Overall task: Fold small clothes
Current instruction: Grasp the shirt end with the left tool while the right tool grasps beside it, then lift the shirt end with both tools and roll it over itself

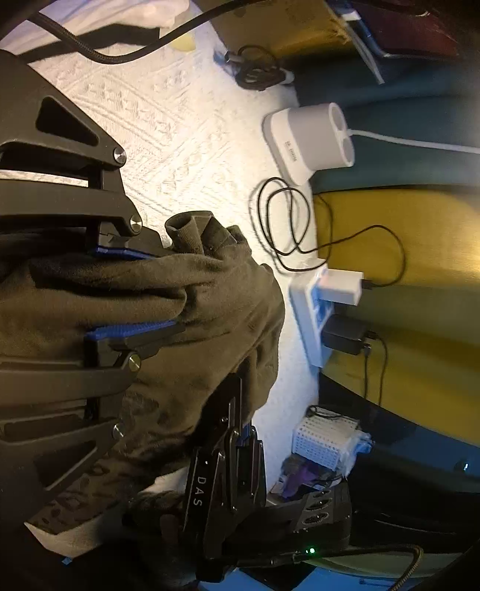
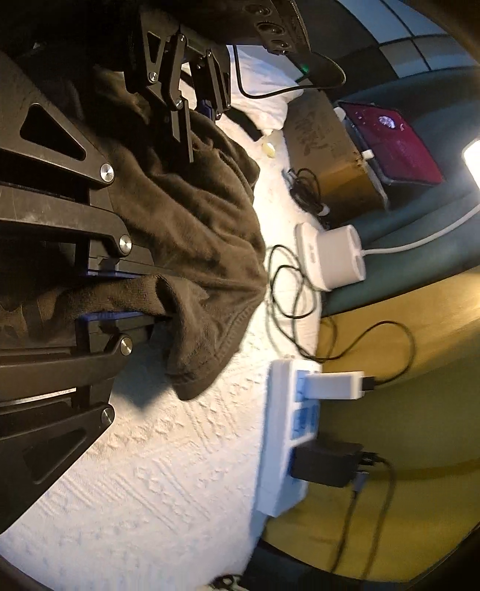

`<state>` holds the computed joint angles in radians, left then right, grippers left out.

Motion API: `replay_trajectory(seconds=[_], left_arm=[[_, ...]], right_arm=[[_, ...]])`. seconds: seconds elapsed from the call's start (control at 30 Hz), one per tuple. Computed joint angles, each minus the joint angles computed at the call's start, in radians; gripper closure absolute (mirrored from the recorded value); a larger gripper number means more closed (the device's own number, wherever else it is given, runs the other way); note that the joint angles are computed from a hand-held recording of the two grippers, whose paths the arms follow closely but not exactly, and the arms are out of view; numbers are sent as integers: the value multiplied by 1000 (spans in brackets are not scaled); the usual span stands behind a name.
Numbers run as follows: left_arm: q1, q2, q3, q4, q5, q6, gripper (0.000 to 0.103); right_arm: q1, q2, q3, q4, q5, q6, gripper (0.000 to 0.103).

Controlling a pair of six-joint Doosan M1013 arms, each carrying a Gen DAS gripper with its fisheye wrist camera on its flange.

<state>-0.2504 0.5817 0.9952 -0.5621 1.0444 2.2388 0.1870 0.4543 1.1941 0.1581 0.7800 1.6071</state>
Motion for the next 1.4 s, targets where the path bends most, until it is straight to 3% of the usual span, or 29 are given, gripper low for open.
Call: replay_trajectory(seconds=[0.33, 0.6, 0.87, 1.03, 1.4], left_arm=[[-6, -80, 85, -10, -110, 63, 79], [6, -144, 153, -98, -162, 146, 80], [20, -203, 205, -159, -195, 205, 80], [31, -239, 236, -206, -212, 235, 91], [51, -295, 271, -304, -237, 300, 93]], right_arm=[[25, -74, 44, -83, -83, 34, 91], [69, -138, 90, -202, -138, 124, 92], [110, -192, 124, -319, -175, 211, 92], [136, -226, 141, -393, -199, 265, 95], [185, -274, 160, -508, -253, 324, 100]])
